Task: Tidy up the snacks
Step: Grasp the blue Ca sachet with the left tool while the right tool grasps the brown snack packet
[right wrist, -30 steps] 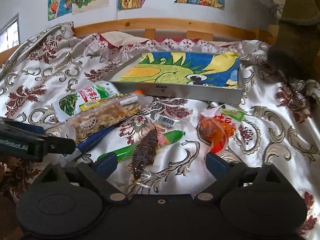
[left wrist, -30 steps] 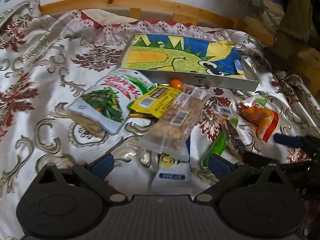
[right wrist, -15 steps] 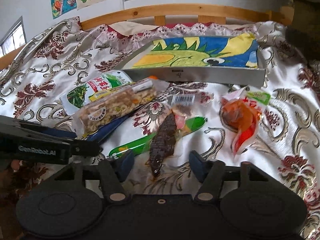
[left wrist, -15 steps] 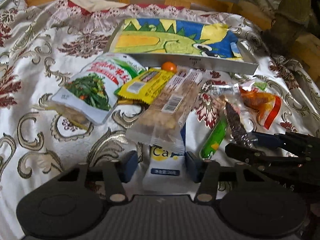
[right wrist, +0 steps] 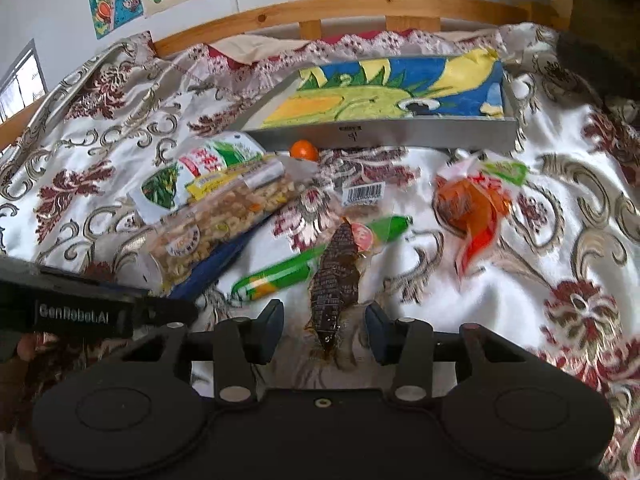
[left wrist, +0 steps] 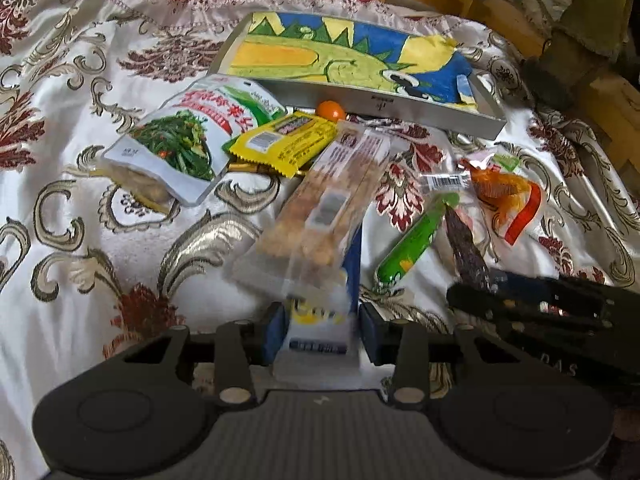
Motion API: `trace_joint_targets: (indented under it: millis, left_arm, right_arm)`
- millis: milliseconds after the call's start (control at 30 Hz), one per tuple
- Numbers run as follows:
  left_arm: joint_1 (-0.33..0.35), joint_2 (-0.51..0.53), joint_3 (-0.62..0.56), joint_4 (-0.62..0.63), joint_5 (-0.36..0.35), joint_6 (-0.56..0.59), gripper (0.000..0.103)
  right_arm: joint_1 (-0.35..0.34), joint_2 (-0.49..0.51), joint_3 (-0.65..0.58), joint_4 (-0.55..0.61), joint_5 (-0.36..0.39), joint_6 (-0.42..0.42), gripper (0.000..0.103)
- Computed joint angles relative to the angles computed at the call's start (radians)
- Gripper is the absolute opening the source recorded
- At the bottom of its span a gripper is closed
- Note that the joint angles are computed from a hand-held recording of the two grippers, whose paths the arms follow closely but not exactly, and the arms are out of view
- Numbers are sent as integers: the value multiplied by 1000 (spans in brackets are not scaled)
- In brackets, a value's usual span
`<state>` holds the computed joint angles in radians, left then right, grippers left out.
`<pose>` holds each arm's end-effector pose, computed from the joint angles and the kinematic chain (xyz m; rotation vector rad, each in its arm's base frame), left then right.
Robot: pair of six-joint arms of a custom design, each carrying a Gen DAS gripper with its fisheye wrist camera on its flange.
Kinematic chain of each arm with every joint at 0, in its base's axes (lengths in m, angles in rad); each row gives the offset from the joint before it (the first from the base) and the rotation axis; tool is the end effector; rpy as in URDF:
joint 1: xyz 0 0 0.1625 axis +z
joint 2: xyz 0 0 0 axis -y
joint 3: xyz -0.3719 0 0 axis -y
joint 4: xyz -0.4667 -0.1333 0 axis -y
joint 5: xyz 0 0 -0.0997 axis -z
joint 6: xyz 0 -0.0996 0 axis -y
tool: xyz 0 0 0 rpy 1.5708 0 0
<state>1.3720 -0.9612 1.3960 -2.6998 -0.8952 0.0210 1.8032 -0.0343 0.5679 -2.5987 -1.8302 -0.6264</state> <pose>0.0411 -0.7862 0.2749 -0.0395 2.3953 -0.9304 0.3137 -0.8577 -0.0996 1.0553 -2.5206 0.6060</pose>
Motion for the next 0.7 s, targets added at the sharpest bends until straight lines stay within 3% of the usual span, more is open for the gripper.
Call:
trace_joint_targets:
  millis: [167,433,533,567,600,700]
  left_arm:
    - [11,35,-36,-57,-20,42,58]
    - [26,95,-118,-42,-29,52,61]
    - [25,96,-120,-32,-13,48,51]
    - [24,93,-115,-32,-7,51,45]
    - [21,90,-110,-30,1,47,43]
    - [16,73,-94,-11,-2,-10,40]
  right_arm:
    - [-3,19,-21,-12,11,0,51]
    - [-1,96,-111,-70,2,-74,71]
    - [-3,111,-131,-67,4,-78,69]
    - [-3,115,-137,-64,3,-78,65]
    - [-3,118,-141,-60,3,-80,53]
    - [0,112,-130,-73,0,-75,52]
